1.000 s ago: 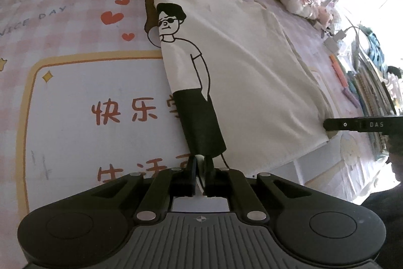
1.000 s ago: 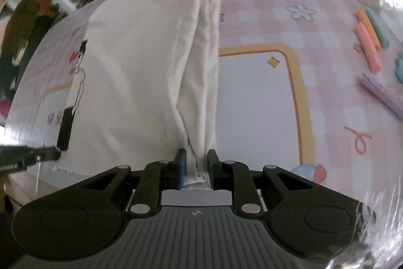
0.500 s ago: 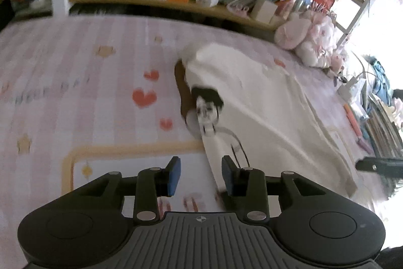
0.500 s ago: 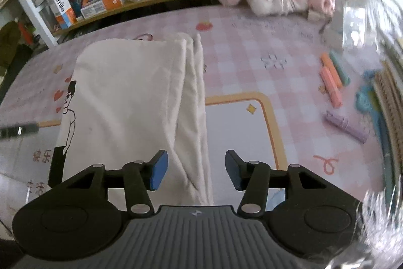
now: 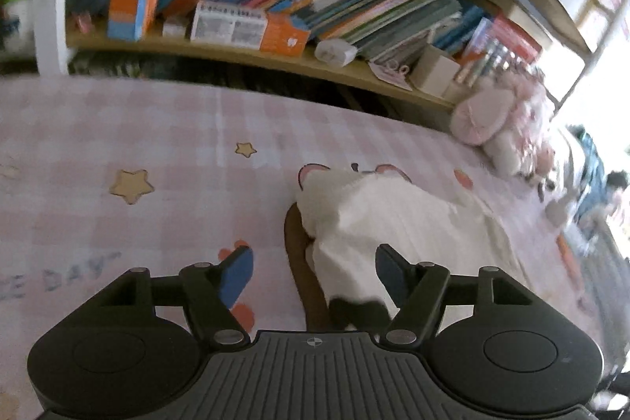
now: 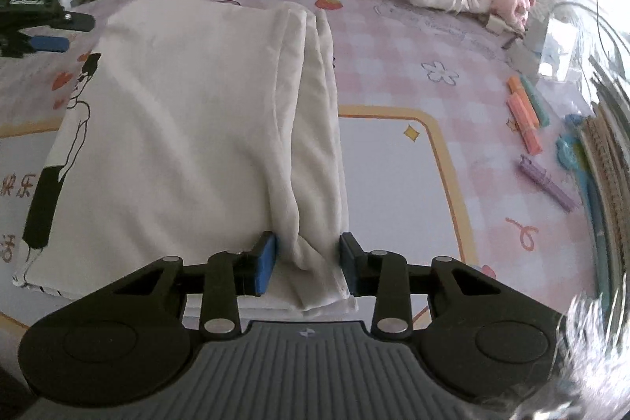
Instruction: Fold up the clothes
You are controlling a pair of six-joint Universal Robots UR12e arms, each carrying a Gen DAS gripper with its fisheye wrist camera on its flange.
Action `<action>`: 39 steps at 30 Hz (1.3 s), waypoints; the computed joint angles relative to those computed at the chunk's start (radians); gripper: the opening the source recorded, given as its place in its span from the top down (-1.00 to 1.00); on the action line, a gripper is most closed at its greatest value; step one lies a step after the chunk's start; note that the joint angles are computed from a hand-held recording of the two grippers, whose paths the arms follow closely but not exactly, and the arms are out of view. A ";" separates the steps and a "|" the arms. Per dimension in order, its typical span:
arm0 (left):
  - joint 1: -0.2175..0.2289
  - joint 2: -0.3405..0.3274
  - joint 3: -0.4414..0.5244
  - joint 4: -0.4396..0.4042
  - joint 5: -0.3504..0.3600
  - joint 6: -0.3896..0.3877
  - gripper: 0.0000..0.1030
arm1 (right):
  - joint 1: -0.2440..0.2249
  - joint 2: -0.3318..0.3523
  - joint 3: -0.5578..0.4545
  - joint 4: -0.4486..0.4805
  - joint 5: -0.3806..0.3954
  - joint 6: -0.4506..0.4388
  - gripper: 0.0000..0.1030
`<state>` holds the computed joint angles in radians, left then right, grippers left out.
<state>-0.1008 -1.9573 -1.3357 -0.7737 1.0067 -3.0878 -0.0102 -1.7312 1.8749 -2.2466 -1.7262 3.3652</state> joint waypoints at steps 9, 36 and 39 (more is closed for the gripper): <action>0.017 -0.113 0.099 -0.058 -0.234 -0.248 -0.12 | 0.010 0.009 -0.020 0.041 -0.016 0.041 0.35; 0.021 0.032 -0.089 0.156 -0.112 -0.111 0.37 | -0.016 -0.010 0.008 0.000 0.041 0.038 0.32; -0.001 0.030 -0.089 0.105 -0.084 -0.083 0.48 | -0.021 -0.012 0.010 -0.003 0.052 0.022 0.32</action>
